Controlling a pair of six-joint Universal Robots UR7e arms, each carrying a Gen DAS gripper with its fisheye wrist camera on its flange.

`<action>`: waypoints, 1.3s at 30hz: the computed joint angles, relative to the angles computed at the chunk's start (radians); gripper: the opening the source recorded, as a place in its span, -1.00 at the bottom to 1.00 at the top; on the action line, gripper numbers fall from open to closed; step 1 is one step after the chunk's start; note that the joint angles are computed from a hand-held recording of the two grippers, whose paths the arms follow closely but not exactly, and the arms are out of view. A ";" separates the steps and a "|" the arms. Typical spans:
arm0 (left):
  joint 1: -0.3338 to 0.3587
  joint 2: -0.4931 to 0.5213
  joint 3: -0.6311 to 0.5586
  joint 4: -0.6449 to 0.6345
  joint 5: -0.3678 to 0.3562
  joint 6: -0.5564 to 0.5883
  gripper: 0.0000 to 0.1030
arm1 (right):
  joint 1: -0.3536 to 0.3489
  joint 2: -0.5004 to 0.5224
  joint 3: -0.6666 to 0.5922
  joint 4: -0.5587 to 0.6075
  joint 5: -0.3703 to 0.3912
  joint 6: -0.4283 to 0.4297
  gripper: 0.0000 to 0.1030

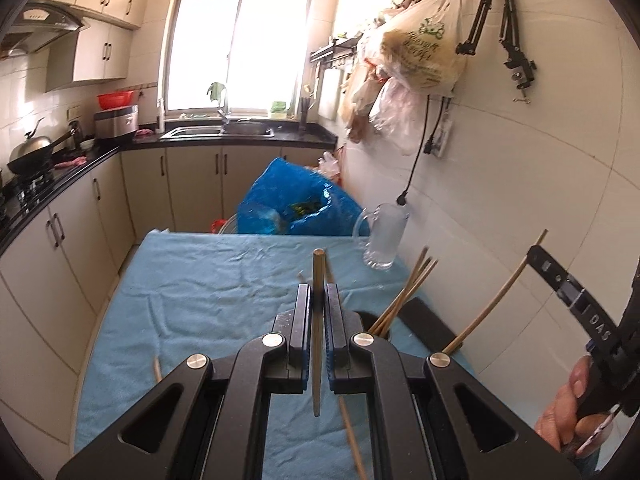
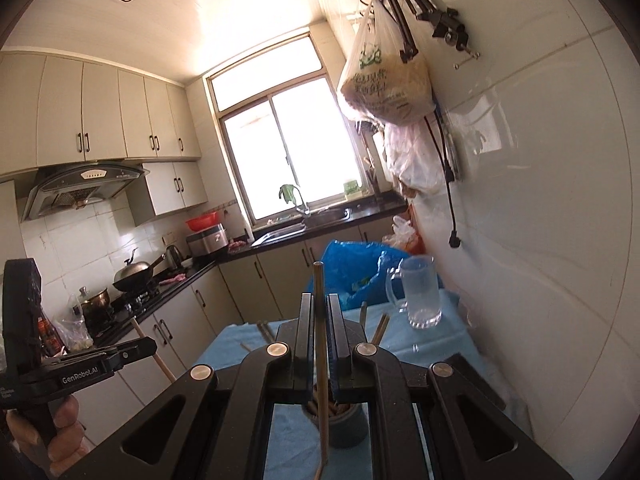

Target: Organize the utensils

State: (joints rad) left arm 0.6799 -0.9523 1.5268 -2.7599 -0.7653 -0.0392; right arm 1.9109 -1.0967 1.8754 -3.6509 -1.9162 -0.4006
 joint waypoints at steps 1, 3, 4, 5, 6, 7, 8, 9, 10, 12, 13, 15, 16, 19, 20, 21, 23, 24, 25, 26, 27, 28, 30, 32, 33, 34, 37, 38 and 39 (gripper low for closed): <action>0.000 0.009 -0.016 0.002 -0.005 0.005 -0.89 | 0.001 0.004 -0.011 -0.001 0.000 -0.001 -0.88; -0.003 0.030 -0.050 -0.004 -0.012 0.026 -0.89 | 0.001 0.011 -0.034 0.003 0.002 -0.001 -0.88; -0.005 0.043 -0.070 -0.006 -0.011 0.037 -0.89 | 0.000 0.015 -0.048 0.008 0.001 0.001 -0.88; -0.005 0.053 -0.087 -0.007 -0.015 0.045 -0.89 | 0.000 0.017 -0.055 0.010 0.002 0.002 -0.88; -0.005 0.068 -0.108 -0.015 -0.020 0.060 -0.89 | -0.001 0.023 -0.069 0.013 0.003 0.002 -0.88; -0.004 0.081 -0.126 -0.020 -0.018 0.071 -0.89 | 0.000 0.032 -0.088 0.016 -0.004 -0.003 -0.88; -0.004 0.097 -0.147 -0.023 -0.013 0.080 -0.89 | 0.000 0.037 -0.099 0.023 -0.007 -0.002 -0.88; -0.001 0.112 -0.170 -0.021 -0.016 0.087 -0.89 | 0.000 0.041 -0.111 0.033 -0.005 0.003 -0.88; 0.002 0.124 -0.188 -0.020 -0.020 0.093 -0.89 | 0.000 0.048 -0.123 0.038 -0.004 0.001 -0.88; 0.007 0.158 -0.237 -0.009 -0.013 0.100 -0.89 | 0.001 0.067 -0.154 0.044 -0.011 -0.006 -0.88; 0.011 0.173 -0.264 0.006 -0.017 0.096 -0.89 | -0.001 0.072 -0.165 0.054 -0.006 -0.003 -0.88; 0.018 0.196 -0.304 0.025 -0.029 0.092 -0.89 | -0.004 0.086 -0.189 0.063 -0.007 -0.006 -0.88; 0.021 0.207 -0.318 0.031 -0.029 0.092 -0.89 | -0.006 0.088 -0.198 0.073 -0.007 -0.007 -0.88; 0.030 0.220 -0.332 0.049 -0.036 0.095 -0.89 | -0.017 0.100 -0.221 0.101 -0.006 0.003 -0.88; 0.035 0.220 -0.330 0.055 -0.036 0.094 -0.89 | -0.021 0.100 -0.222 0.109 -0.002 0.009 -0.88; 0.040 0.216 -0.326 0.065 -0.039 0.087 -0.89 | -0.027 0.097 -0.218 0.116 0.005 0.015 -0.88; 0.055 0.201 -0.307 0.094 -0.051 0.055 -0.89 | -0.031 0.099 -0.218 0.120 0.007 0.012 -0.88; 0.065 0.193 -0.297 0.110 -0.055 0.033 -0.89 | -0.034 0.100 -0.215 0.120 0.007 0.008 -0.88; 0.075 0.185 -0.288 0.126 -0.058 0.010 -0.89 | -0.036 0.099 -0.216 0.124 0.010 0.008 -0.88; 0.091 0.174 -0.275 0.147 -0.067 -0.026 -0.88 | -0.039 0.098 -0.212 0.125 0.016 0.009 -0.88; 0.104 0.166 -0.265 0.162 -0.073 -0.055 -0.87 | -0.042 0.097 -0.209 0.124 0.019 0.009 -0.88; 0.122 0.163 -0.264 0.196 -0.079 -0.094 -0.85 | -0.044 0.097 -0.207 0.125 0.023 0.011 -0.88; 0.160 0.170 -0.286 0.277 -0.089 -0.173 -0.84 | -0.048 0.098 -0.210 0.132 0.029 0.014 -0.88; 0.208 0.201 -0.346 0.384 -0.122 -0.225 -0.83 | -0.050 0.100 -0.213 0.133 0.035 0.013 -0.88; 0.230 0.228 -0.390 0.443 -0.136 -0.250 -0.79 | -0.051 0.102 -0.217 0.135 0.038 0.012 -0.88; 0.248 0.251 -0.428 0.491 -0.150 -0.269 -0.68 | -0.051 0.102 -0.217 0.133 0.039 0.011 -0.88; 0.308 0.355 -0.592 0.646 -0.206 -0.346 -0.45 | -0.050 0.103 -0.219 0.129 0.047 0.005 -0.88; 0.322 0.390 -0.647 0.691 -0.217 -0.363 -0.45 | -0.049 0.105 -0.221 0.127 0.046 0.001 -0.88; 0.338 0.442 -0.728 0.752 -0.227 -0.384 -0.45 | -0.049 0.107 -0.224 0.126 0.043 -0.003 -0.88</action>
